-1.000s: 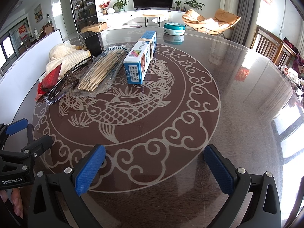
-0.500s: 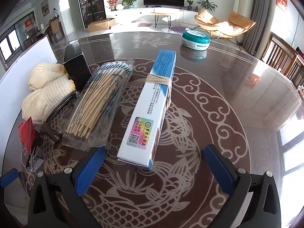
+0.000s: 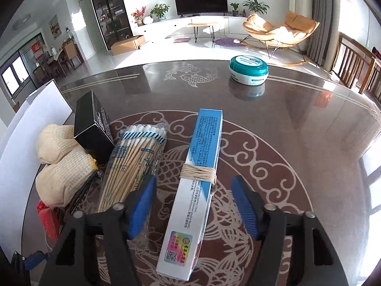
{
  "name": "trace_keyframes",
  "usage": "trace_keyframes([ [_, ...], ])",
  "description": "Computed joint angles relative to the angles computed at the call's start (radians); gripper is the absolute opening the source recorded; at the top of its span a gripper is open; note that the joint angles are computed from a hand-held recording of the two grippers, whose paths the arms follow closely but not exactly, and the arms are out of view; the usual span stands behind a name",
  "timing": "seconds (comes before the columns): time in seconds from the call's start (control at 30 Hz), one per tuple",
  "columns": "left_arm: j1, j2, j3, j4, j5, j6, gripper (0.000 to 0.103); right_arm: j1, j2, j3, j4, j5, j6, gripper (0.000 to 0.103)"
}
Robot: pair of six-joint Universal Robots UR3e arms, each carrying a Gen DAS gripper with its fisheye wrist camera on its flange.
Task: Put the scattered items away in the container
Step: 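Lift the blue box with the right tool while the left tool approaches the red tube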
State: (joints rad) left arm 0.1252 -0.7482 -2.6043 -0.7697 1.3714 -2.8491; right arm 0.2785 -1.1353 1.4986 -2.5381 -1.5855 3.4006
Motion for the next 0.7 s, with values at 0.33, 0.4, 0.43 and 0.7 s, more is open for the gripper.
trace_keyframes([
  [0.33,0.081,0.070,0.015,-0.117,-0.053,0.093,0.103,0.036,-0.398,0.540,-0.162,-0.046,-0.098,0.028],
  [0.4,0.149,0.082,0.020,-0.148,-0.066,0.126,0.103,0.052,-0.492,0.647,-0.186,-0.057,-0.075,0.028],
  [0.43,0.197,0.088,0.022,-0.164,-0.083,0.153,0.103,0.056,-0.525,0.685,-0.201,-0.056,-0.060,0.029],
  [0.7,0.296,-0.200,0.069,0.097,-0.069,0.187,0.103,0.096,-0.536,0.740,-0.281,-0.103,0.008,0.029],
])
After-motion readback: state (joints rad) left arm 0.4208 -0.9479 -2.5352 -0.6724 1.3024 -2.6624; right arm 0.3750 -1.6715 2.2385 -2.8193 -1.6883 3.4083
